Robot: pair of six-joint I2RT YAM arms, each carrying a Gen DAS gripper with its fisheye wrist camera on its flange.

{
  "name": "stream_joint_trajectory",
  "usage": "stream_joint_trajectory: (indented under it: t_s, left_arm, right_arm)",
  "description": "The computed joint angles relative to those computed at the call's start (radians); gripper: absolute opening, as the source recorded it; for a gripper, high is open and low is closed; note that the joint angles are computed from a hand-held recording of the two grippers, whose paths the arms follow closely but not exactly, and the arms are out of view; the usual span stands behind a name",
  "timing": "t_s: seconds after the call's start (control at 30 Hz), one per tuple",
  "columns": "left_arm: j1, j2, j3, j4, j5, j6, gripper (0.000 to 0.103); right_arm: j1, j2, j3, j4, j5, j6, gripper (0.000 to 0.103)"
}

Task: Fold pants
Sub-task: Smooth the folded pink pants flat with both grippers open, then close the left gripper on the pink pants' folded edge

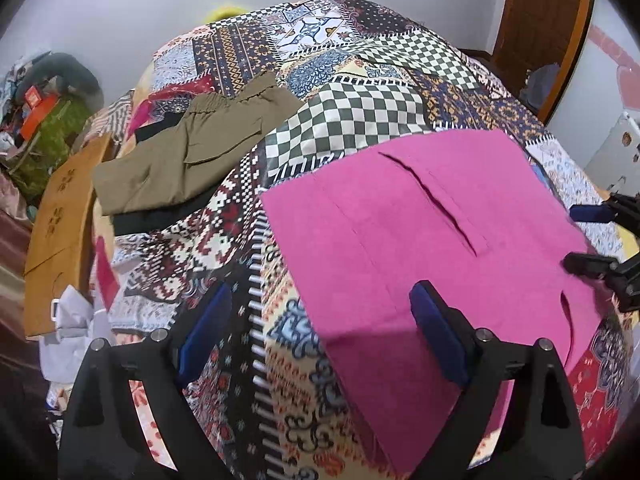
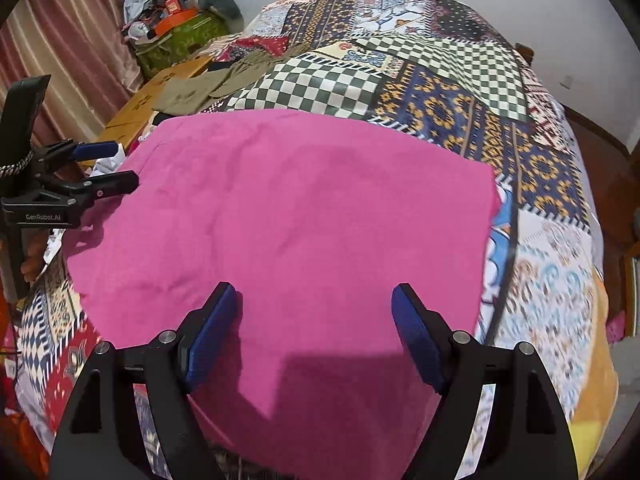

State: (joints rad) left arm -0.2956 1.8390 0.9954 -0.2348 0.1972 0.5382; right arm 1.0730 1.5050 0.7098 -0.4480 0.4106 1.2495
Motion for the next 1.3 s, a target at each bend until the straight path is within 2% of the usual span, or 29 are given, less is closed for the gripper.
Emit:
stream_joint_trajectory:
  t_s: [0.3,0.43,0.6,0.83,1.0,1.2,1.3]
  left_arm:
    - [0.042,-0.096,-0.073,-0.010,-0.007,0.029,0.092]
    - [0.081,-0.133,-0.080,-0.054,0.027,0.004,0.092]
    - [0.136,-0.154,-0.055,-0.171,0.131,-0.070,0.092]
    - [0.184,-0.126,-0.015,-0.320,0.244,-0.114,0.092]
    - [0.196,-0.085,-0.008,-0.392,0.296,-0.115,0.092]
    - [0.204,-0.043,0.002,-0.431,0.341,-0.131,0.092]
    - [0.197,-0.018,0.024,-0.467,0.376,-0.119,0.092]
  right_arm:
    - [0.134,-0.018,-0.002,-0.090,0.062,0.218,0.077]
    - [0.158,-0.003,0.047,-0.166,0.097,0.264,0.077]
    - [0.167,0.019,0.135,-0.219,0.169,0.229,0.077]
    - [0.157,0.085,0.221,-0.167,0.232,0.145,0.077]
    - [0.115,0.153,0.229,-0.050,0.184,0.066,0.077]
    - [0.092,0.224,0.234,-0.003,0.101,0.036,0.077]
    - [0.099,0.222,0.211,0.028,0.104,0.039,0.077]
